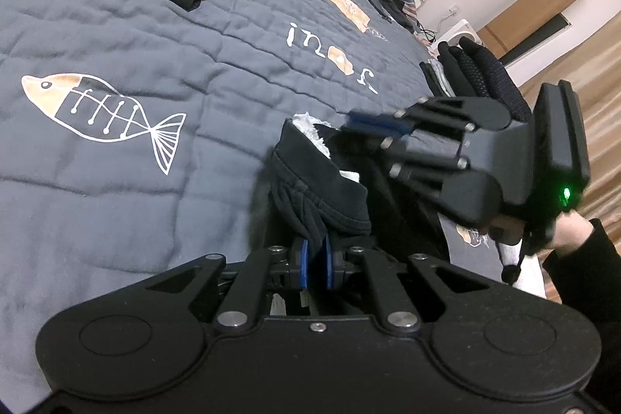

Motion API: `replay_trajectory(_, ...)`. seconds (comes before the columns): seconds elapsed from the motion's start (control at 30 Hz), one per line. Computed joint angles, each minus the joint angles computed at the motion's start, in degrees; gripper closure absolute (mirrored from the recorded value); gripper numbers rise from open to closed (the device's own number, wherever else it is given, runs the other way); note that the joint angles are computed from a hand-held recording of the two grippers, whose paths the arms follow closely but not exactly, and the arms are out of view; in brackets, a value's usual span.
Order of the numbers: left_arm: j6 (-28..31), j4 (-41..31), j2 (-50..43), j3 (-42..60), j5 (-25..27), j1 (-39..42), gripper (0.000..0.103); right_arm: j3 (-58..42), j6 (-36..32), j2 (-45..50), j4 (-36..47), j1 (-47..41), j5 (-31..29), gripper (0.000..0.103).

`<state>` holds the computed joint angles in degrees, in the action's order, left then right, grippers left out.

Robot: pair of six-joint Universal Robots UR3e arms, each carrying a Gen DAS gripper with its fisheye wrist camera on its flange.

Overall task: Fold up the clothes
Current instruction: 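Lower the rolled shirt onto the bedspread and open both tools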

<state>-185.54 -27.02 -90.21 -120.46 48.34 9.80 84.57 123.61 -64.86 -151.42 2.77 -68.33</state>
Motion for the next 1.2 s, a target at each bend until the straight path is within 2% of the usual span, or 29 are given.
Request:
replay_trajectory(0.1,-0.05,0.01,-0.14,0.15,0.20,-0.15,0.094,-2.52,4.02,0.33,3.23,-1.72,-1.28,0.096)
replay_trajectory(0.17,-0.06,-0.06,-0.27,0.31,0.31,-0.23,0.094,-1.03,4.47,-2.29,5.93,-3.98,2.57,0.096)
replay_trajectory(0.27,-0.19,-0.12,-0.04,0.58,0.45,-0.40,0.094,2.57,7.20,-8.20,10.19,-6.43,5.03,0.096)
replay_trajectory(0.37,-0.24,0.02,0.70,0.78,0.86,-0.65,0.092,9.77,8.76,-17.05,13.57,-10.46,10.60,0.093)
replay_trajectory(0.47,-0.54,0.87,1.86,0.66,1.71,-0.87,0.085,17.64,9.29,-27.07,17.33,-13.63,14.45,0.075)
replay_trajectory(0.5,-0.43,1.11,2.27,0.68,2.00,-0.98,0.081,20.71,8.90,-30.80,18.31,-14.60,15.47,0.065)
replay_trajectory(0.53,0.07,1.06,2.74,0.86,2.25,-1.17,0.074,23.57,8.39,-34.65,19.72,-15.67,16.54,0.062)
replay_trajectory(0.63,2.28,1.84,4.40,0.88,2.76,-1.90,0.060,30.87,6.63,-45.21,24.99,-17.66,18.47,0.060)
replay_trajectory(0.7,3.37,3.61,5.71,-0.05,2.24,-2.04,0.058,35.35,5.71,-50.81,26.52,-17.95,18.99,0.059)
replay_trajectory(0.8,2.88,5.72,6.72,-1.60,-1.55,-0.73,0.051,41.92,3.94,-59.72,28.33,-17.51,19.18,0.059)
replay_trajectory(0.93,3.34,5.75,7.21,-2.04,-3.88,0.08,0.051,47.38,5.57,-62.46,22.03,-11.30,14.10,0.059)
replay_trajectory(1.1,4.38,4.85,7.58,-2.09,-5.15,0.35,0.050,51.34,12.57,-57.48,5.00,-4.07,8.84,0.060)
replay_trajectory(1.2,5.01,4.29,7.79,-2.10,-5.91,0.50,0.050,50.45,16.16,-52.22,-1.72,0.14,4.75,0.060)
